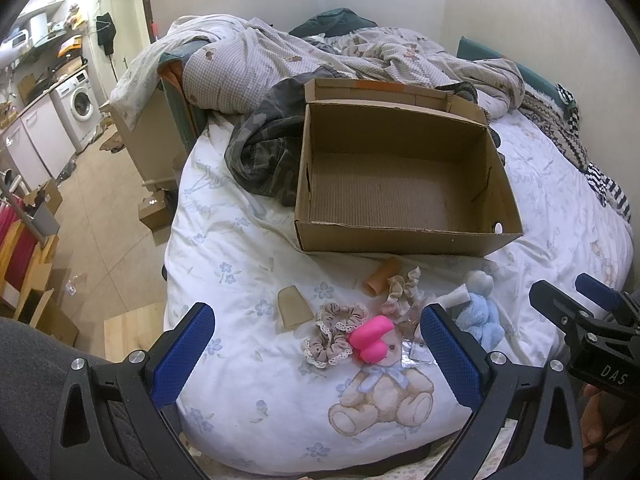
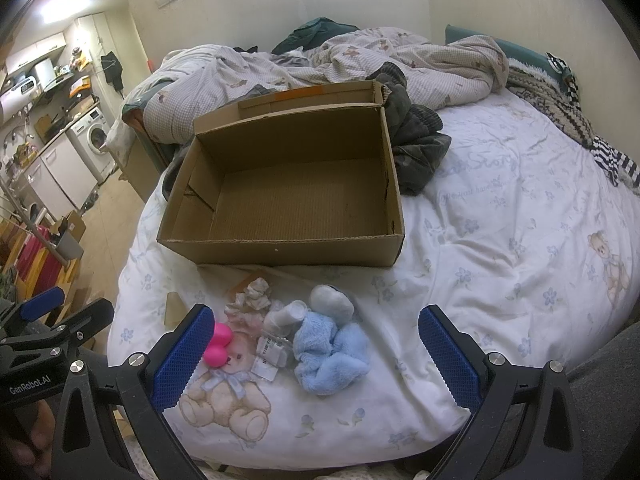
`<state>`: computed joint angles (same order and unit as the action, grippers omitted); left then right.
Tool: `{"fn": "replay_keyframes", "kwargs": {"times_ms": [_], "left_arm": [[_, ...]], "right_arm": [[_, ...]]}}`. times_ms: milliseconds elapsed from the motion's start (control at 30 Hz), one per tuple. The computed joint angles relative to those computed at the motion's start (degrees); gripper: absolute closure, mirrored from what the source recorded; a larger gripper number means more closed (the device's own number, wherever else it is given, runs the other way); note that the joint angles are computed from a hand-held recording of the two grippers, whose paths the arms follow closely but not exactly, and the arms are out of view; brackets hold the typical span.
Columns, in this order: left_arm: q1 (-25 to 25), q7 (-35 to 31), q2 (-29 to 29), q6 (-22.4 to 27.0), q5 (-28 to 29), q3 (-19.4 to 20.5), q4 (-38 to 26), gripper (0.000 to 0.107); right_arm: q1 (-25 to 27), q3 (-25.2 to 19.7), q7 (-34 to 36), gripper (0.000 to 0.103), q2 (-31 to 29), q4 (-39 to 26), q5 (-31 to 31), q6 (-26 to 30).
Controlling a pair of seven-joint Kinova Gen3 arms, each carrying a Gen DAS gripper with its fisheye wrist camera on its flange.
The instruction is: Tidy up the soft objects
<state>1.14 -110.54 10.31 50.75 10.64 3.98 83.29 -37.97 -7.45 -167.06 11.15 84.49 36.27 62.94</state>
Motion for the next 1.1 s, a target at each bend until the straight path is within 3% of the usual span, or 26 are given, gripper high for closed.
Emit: {"fn": "replay_keyframes", "kwargs": {"times_ms": [1000, 1100], "left_arm": [[-0.1, 0.2, 0.3, 1.2, -0.1, -0.1, -0.9, 0.005], [-0.6, 0.8, 0.1, 1.8, 0.3, -0.4, -1.5, 0.005]], "right_arm": [[0.3, -0.1, -0.3, 0.000, -0.4, 0.1, -0.3, -0.1], [2.0, 0.0, 1.8, 0.000, -1.2, -0.1, -3.0, -0.7]]}}
